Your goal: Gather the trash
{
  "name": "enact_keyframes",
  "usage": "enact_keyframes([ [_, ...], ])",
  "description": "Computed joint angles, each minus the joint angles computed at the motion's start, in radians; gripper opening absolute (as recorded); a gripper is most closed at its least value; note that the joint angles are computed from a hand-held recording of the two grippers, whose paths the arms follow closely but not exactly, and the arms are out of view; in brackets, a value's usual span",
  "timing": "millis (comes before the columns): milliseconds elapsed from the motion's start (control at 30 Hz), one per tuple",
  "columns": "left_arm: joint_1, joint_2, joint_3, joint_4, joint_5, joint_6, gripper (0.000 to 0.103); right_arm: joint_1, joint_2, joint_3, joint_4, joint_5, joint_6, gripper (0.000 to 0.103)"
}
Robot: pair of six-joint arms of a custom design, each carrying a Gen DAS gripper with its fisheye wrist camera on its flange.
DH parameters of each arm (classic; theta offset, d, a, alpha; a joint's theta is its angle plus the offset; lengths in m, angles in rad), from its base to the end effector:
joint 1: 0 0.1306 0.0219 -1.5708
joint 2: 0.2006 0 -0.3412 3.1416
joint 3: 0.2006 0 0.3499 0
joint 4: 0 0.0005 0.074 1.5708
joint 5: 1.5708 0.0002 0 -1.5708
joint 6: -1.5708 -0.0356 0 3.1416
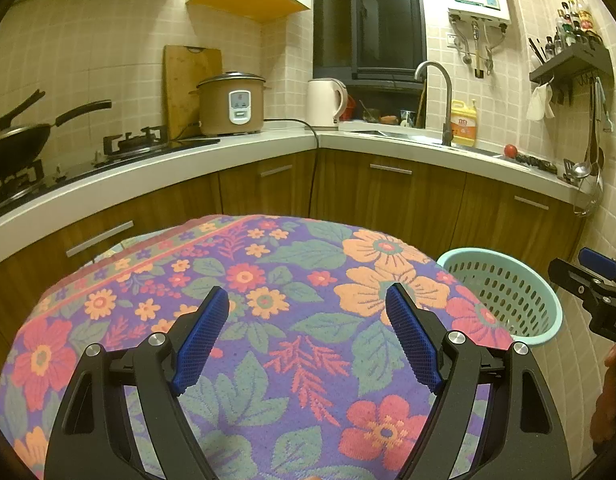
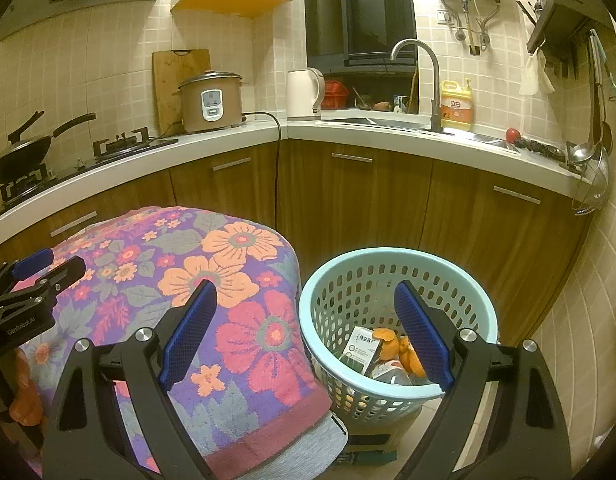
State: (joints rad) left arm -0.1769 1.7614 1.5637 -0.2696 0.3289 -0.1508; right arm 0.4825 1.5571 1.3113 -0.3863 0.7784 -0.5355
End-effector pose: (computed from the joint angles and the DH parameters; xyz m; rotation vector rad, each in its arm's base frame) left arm 0.5798 -0.1158 0.3286 0.5326 1.9577 -0.3511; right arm 0.4589 0.2116 0.3219 0.4617 1.9580 -0.2186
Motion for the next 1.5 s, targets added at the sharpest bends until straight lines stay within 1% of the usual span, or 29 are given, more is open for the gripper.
enact_keyframes([
  [200,0.004,0.001,-0.005,0.02,-0.002,0.006,0.08,0.001,0.007,0.01,-0.005,-0.004,0.001,0.086],
  [367,0.01,0.019,0.029,-0.029,0.011,0.018,0.081,0.001,0.006,0.008,-0.003,-0.002,0.001,0.086],
  [567,0.014,0.026,0.041,-0.041,0.017,0.021,0.081,0.0,0.011,0.014,-0.006,-0.007,0.004,0.086],
  [1033,0.014,0.025,0.039,-0.038,0.019,0.018,0.081,0.005,0.029,0.026,-0.008,-0.013,0.004,0.086],
  [1500,0.014,0.025,0.039,-0.038,0.018,0.019,0.081,0.006,0.018,0.016,-0.006,-0.01,-0.001,0.086],
])
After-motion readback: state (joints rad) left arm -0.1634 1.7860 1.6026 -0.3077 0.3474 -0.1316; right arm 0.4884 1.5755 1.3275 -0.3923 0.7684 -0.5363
